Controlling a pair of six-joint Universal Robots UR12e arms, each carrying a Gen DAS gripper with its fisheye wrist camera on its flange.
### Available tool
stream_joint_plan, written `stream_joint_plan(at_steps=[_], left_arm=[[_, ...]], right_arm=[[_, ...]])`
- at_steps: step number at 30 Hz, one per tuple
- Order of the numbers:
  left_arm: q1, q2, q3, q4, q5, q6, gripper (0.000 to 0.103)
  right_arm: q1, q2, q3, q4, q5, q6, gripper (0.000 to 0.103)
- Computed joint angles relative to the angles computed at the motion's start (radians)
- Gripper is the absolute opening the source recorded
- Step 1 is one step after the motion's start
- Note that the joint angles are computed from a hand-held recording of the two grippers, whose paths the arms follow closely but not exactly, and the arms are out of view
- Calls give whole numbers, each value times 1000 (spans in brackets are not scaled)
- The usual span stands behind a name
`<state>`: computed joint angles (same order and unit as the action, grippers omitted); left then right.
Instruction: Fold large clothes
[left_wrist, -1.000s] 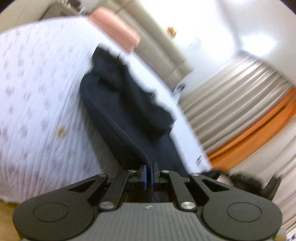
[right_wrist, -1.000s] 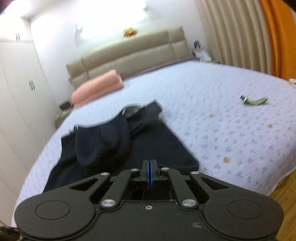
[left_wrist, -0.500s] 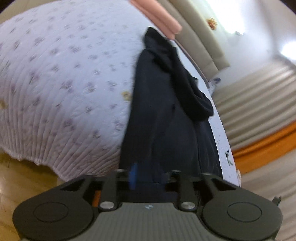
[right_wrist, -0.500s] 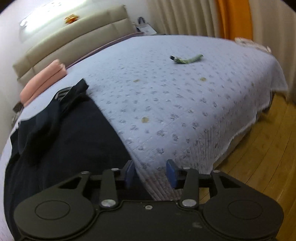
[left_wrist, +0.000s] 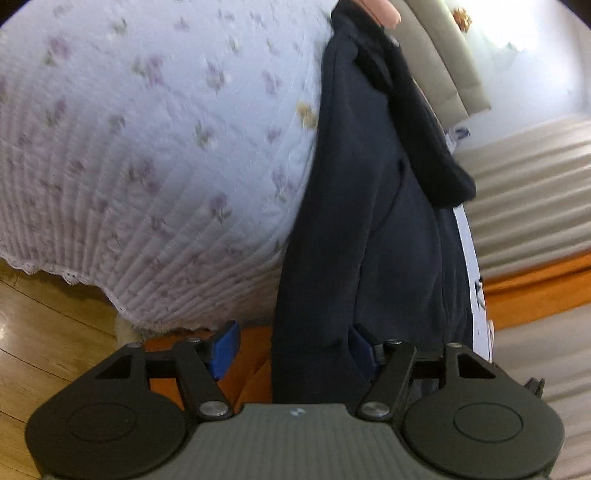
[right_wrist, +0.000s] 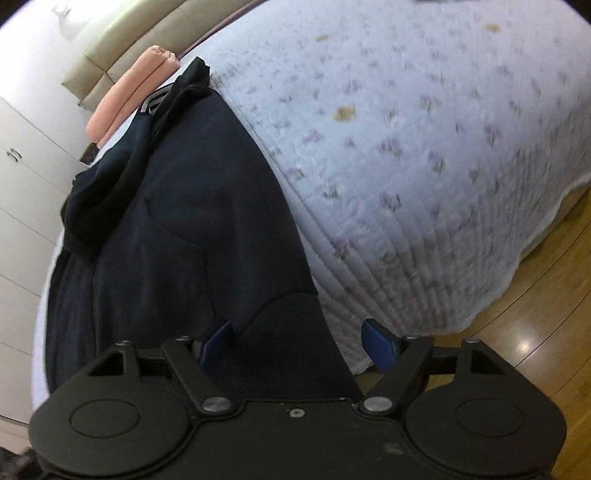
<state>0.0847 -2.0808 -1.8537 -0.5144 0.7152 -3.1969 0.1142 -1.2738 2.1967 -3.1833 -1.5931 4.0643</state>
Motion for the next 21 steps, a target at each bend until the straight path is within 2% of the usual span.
stream_joint_plan(at_steps=[4, 6, 7, 8, 10, 13, 17, 19, 21], left_arm=[[14, -38, 10, -74, -149, 3, 66], [15, -45, 10, -89, -190, 10, 58], [14, -43, 7, -81, -197, 27, 42], [12, -37, 3, -71, -186, 45, 23], [14, -25, -8, -36, -190, 58, 15], [26, -16, -30, 74, -258, 16, 12], [26, -19, -23, 252, -327, -91, 11], [24, -36, -4, 385, -354, -197, 11], [21, -66, 34, 563, -359, -362, 11]], right_arm=[[-34, 22, 23, -89, 134, 30, 91], [-34, 31, 22, -113, 165, 19, 79], [-28, 31, 20, -116, 155, 9, 51], [-25, 28, 20, -120, 161, -2, 28], [-22, 21, 21, -143, 176, -13, 16], [3, -10, 3, -117, 127, -93, 14], [22, -32, -23, -142, 84, -152, 14], [26, -36, -45, -168, 56, -169, 14], [24, -31, -67, -204, 35, -171, 14]])
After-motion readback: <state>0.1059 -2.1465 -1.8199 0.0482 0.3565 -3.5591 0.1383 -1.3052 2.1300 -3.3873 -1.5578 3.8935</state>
